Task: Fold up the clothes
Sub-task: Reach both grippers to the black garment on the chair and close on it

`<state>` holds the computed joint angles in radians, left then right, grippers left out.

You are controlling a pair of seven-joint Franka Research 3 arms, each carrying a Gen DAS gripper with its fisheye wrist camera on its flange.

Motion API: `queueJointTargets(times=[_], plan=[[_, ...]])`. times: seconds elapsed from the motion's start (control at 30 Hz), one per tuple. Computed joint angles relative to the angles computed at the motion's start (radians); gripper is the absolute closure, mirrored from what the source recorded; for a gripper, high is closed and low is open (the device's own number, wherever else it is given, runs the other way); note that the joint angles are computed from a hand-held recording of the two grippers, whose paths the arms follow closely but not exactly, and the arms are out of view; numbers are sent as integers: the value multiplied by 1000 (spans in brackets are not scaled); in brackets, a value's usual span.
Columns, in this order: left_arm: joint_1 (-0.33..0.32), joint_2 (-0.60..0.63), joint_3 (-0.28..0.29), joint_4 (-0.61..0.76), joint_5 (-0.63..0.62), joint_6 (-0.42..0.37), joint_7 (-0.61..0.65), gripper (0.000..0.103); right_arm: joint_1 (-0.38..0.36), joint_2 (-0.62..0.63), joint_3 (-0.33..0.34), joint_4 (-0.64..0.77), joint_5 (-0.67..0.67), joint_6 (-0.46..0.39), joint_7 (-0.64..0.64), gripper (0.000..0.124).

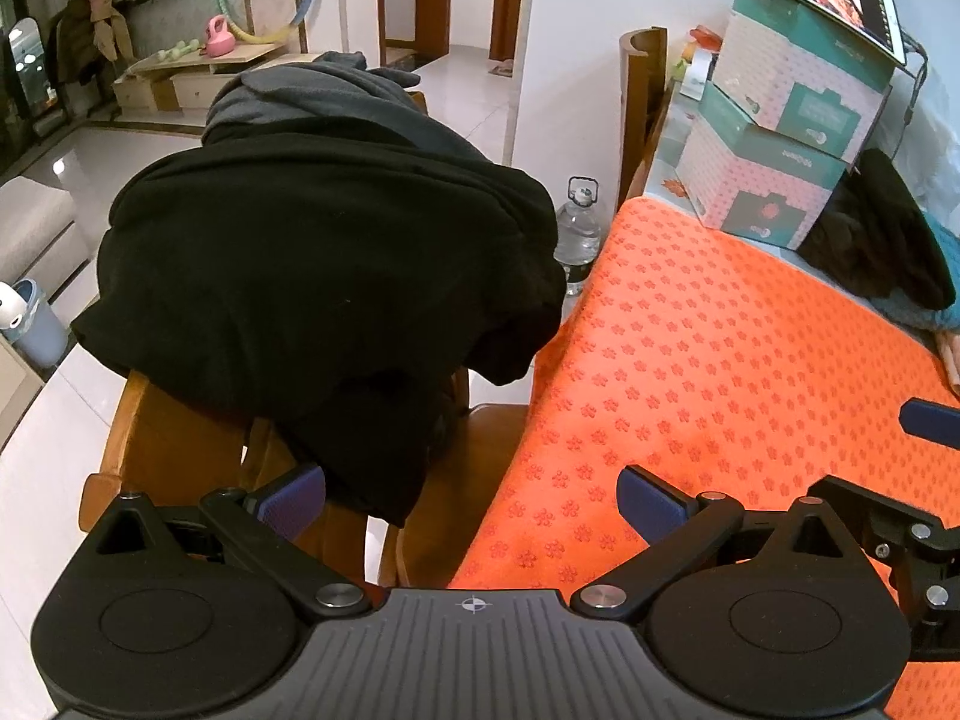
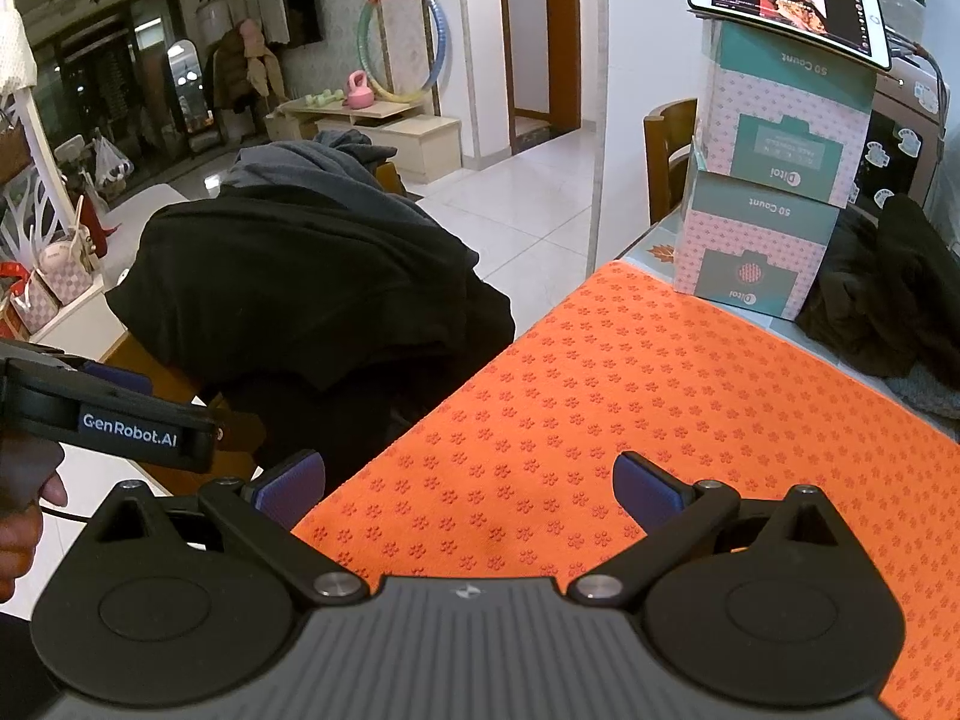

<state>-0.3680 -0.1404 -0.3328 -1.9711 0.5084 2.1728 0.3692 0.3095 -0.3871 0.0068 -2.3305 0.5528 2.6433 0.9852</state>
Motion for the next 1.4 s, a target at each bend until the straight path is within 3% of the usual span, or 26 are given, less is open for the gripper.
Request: queueJointTargets(times=[0.23,0.47,0.6,0.63,0.73,1.03,1.2,1.27,1.33,1.4], plan=[[12,-61,4,-62,-16,-3,-49,0,40,35,-23,56,47,-55,-114,21],[27,-172,-9,-155,-24,-55,-119,0,81,158,-6,212,152,-145,-307,22],[37,-240,-15,-206,-33,-93,-155,0,86,259,32,336,189,-212,-386,29],[39,-255,-16,-217,-37,-102,-164,0,85,284,43,368,193,-231,-399,36],[44,-294,-17,-242,-52,-128,-183,0,83,378,78,488,168,-292,-414,50],[52,-389,-6,-309,-117,-180,-229,0,98,668,155,870,2,-339,-430,58],[62,-438,-7,-339,-130,-199,-268,0,122,819,175,1095,-101,-440,-422,60],[67,-453,-5,-350,-131,-194,-280,0,117,852,182,1161,-109,-508,-431,68],[74,-465,-2,-359,-126,-185,-290,0,115,887,184,1234,-108,-589,-404,91],[84,-476,-1,-365,-117,-177,-300,0,119,863,183,1205,-110,-575,-410,100]])
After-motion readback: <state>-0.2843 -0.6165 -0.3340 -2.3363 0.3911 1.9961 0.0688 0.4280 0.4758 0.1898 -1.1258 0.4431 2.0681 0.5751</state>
